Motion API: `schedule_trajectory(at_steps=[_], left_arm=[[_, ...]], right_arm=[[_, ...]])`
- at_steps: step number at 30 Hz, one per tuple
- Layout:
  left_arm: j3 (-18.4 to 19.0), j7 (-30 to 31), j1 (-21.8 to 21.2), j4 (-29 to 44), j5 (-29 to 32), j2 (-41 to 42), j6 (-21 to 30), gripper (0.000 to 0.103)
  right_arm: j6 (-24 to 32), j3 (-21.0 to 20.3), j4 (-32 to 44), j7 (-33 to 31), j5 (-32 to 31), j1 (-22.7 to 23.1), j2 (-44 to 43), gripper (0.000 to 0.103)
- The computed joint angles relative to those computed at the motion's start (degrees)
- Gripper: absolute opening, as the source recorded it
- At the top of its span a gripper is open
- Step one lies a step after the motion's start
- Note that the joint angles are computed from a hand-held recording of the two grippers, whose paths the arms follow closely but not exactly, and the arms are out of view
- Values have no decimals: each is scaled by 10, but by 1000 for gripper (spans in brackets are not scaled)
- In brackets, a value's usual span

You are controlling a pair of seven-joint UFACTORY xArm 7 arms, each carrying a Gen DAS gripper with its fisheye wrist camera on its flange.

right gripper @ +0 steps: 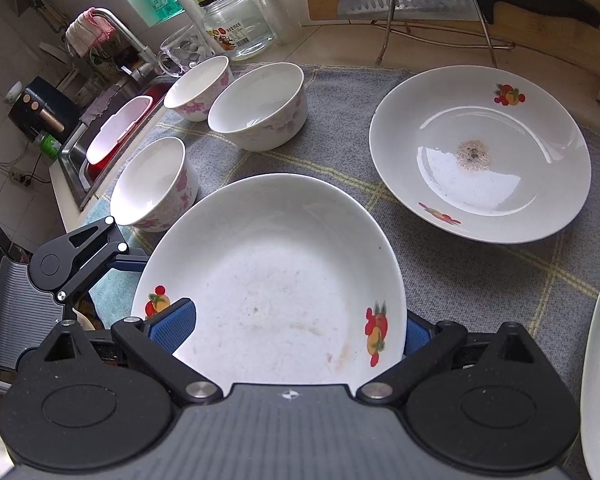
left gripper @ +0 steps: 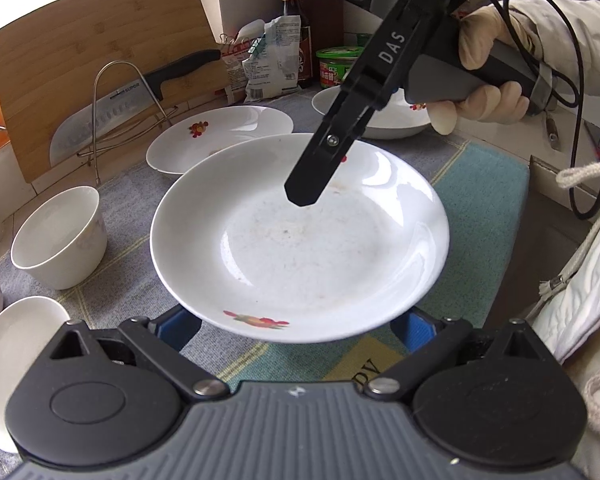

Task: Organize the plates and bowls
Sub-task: 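Carry the white flower plate with both grippers toward the plate stack by the green jar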

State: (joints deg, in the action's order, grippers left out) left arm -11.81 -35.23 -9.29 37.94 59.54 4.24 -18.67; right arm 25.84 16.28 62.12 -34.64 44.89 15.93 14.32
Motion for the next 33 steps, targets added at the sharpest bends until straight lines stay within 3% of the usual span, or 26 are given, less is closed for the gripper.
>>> schedule_trajectory(at_steps=[7,13,17,27,33], left_arm=[[-28,-1,4,34,2,27,11,99],[-91,4,42,78,8,65,28,99],[-121,41,49,104,-20,94,43,99],[-255,131,128,190,-55,194,109,99],[-293,200,132,240,-93,248,143,99]], right_arm=[[-4,-8,-35,-29,36,-12,-35,103],[-6,-27,-66,-55,67,-15,-66,103],[-9,-42,-86,-72,87,-18,-85,103],[-12,-75,-118,-99,113,-30,-114,103],[-16,-91,-128,-108,119,-43,-122,103]])
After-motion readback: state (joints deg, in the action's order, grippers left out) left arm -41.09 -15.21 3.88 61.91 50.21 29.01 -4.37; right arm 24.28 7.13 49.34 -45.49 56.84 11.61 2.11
